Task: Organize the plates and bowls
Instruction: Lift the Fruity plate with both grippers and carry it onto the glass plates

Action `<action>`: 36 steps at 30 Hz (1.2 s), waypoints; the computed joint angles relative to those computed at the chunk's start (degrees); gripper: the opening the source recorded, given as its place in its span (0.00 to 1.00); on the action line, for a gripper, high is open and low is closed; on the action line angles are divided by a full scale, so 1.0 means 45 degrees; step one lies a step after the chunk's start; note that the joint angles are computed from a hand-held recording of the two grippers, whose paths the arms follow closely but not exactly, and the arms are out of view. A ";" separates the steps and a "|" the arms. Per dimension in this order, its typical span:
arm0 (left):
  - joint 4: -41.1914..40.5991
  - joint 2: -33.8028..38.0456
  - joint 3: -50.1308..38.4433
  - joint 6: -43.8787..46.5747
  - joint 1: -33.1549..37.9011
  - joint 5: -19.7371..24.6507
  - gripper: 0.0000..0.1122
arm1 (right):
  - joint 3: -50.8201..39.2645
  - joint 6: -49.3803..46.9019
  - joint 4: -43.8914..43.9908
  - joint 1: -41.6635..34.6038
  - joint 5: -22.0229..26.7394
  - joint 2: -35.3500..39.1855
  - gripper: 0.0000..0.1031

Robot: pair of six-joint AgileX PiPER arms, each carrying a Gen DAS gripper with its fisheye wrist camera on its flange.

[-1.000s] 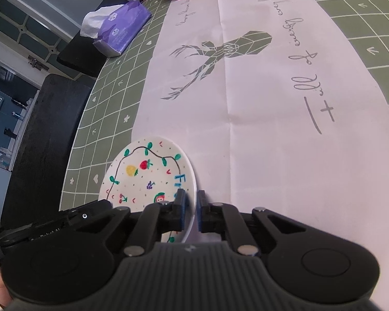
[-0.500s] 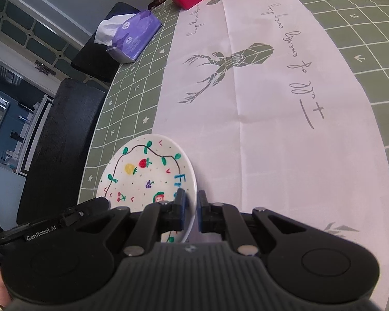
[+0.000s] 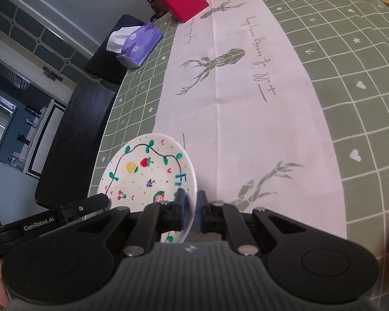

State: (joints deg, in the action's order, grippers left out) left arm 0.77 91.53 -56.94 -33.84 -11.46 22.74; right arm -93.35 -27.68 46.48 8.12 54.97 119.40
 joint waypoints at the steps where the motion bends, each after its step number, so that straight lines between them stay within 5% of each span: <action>1: 0.0310 -0.0116 0.0227 -0.0548 -0.0264 -0.0114 0.16 | 0.0474 -0.0304 0.0128 -0.0160 -0.0062 -0.0255 0.06; 7: 0.0702 -0.0611 0.1918 -0.2383 -0.1397 -0.1592 0.16 | 0.3344 -0.2550 0.0812 -0.1001 -0.0840 -0.1785 0.06; 14: 0.3155 -0.0291 0.2955 -0.5469 -0.2162 -0.3030 0.16 | 0.4861 -0.4008 0.1233 -0.1364 -0.1607 -0.1975 0.07; 20: 0.2173 -0.0243 0.3119 -0.4485 -0.2216 -0.3207 0.16 | 0.5104 -0.4094 0.0987 -0.1333 -0.1829 -0.1983 0.08; 24: 0.4081 -0.0109 0.3042 -0.6371 -0.2549 -0.2873 0.16 | 0.5342 -0.4310 0.1113 -0.1349 -0.1973 -0.2055 0.08; 29: 0.3656 0.0164 0.2991 -0.6001 -0.2575 -0.2905 0.16 | 0.5641 -0.4795 0.1251 -0.1170 -0.2520 -0.2272 0.08; 33: 0.6437 0.0349 0.2734 -0.8610 -0.3092 -0.2249 0.16 | 0.5757 -0.5116 0.1198 -0.1003 -0.2873 -0.2366 0.08; 36: 0.6059 0.0529 0.2616 -0.8237 -0.3150 -0.2014 0.16 | 0.5887 -0.5320 0.1139 -0.0865 -0.3078 -0.2460 0.08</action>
